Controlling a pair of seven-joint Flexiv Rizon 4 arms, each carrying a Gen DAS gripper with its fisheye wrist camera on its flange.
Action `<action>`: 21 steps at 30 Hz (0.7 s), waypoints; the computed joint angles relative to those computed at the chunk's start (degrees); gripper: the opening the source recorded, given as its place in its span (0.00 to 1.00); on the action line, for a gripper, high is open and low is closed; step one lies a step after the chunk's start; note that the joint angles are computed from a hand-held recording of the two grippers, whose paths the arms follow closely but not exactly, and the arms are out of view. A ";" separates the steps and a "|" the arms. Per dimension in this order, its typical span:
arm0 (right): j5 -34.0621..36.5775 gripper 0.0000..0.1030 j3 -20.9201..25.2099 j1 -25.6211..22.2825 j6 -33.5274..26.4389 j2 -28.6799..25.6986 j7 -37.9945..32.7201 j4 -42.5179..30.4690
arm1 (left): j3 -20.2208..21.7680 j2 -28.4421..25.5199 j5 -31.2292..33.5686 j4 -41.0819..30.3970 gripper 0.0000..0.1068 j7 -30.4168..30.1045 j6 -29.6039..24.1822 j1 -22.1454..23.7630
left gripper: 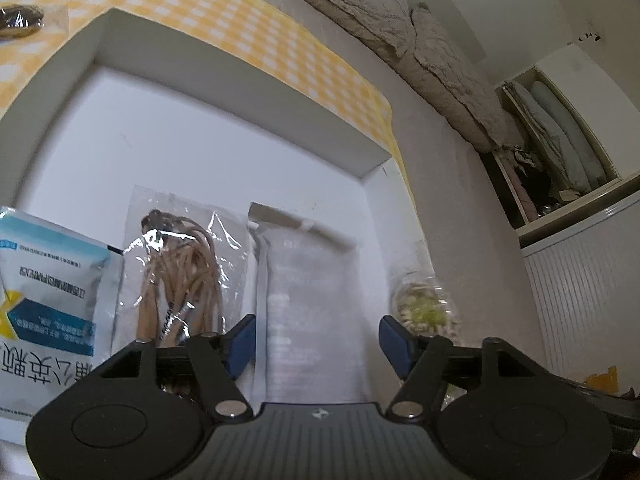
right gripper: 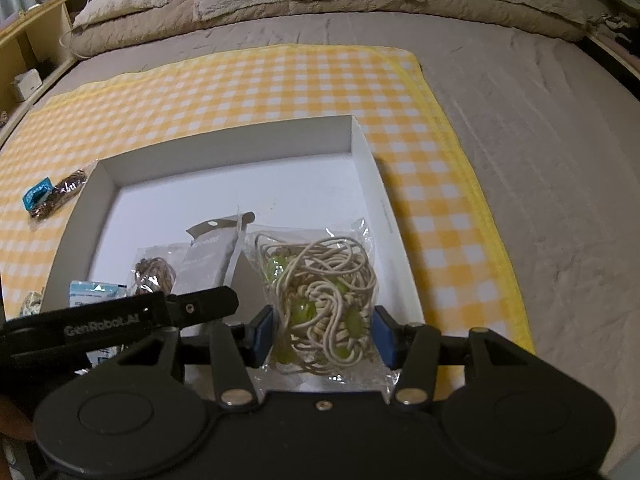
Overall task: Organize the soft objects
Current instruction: 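Lower the grey packet into the box with the left tool while the right tool holds the cable bag, then lower the white cable bag into the box and open the right tool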
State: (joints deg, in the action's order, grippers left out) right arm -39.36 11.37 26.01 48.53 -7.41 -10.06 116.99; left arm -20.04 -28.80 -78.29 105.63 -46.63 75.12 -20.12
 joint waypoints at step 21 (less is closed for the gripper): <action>-3.43 0.55 1.24 -0.73 1.33 4.00 5.96 2.94 | 1.21 4.03 11.08 1.32 0.72 -6.79 -8.19 3.29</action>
